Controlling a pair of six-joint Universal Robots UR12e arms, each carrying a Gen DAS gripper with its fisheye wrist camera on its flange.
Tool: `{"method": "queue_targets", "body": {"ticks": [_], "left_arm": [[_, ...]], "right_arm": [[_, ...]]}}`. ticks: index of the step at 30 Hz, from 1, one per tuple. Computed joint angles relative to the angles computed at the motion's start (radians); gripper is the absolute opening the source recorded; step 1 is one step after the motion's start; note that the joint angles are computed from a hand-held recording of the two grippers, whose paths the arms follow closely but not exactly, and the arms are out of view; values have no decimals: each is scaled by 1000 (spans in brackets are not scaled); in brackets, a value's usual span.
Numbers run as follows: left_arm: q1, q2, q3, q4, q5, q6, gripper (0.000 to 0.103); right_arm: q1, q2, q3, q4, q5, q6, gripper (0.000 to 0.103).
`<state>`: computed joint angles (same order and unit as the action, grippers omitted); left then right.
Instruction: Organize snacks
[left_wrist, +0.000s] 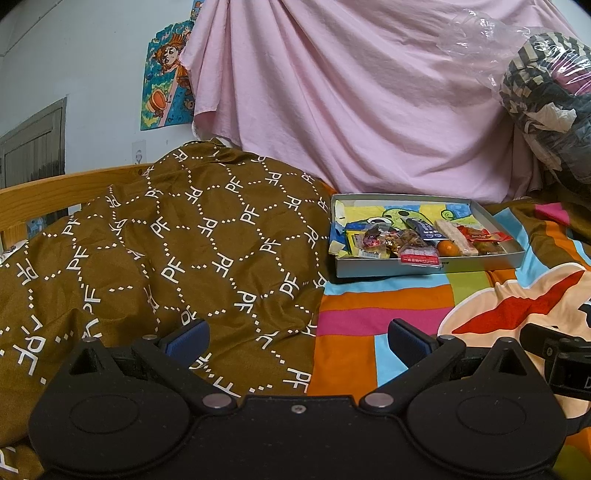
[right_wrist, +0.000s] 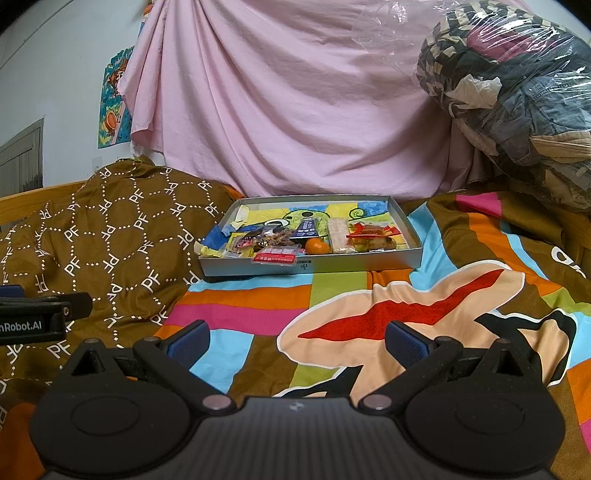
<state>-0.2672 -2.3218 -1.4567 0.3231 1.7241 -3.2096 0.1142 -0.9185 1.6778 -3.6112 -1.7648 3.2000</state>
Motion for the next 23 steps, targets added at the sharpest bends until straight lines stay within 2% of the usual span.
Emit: {"method": "queue_targets", "body": {"ticks": [6,10,23], "left_arm": [[-5,4,-1,-23,36,-27,102],[-4,8,-2,-37,36,-46,102],[-9,6,5,-44,62,-46,102]], "right_arm": [[-1,1,2,0,2,-2,103],[-3,1,3,4,5,-6,103],[-3,0,3,8,7,-9,103]]}}
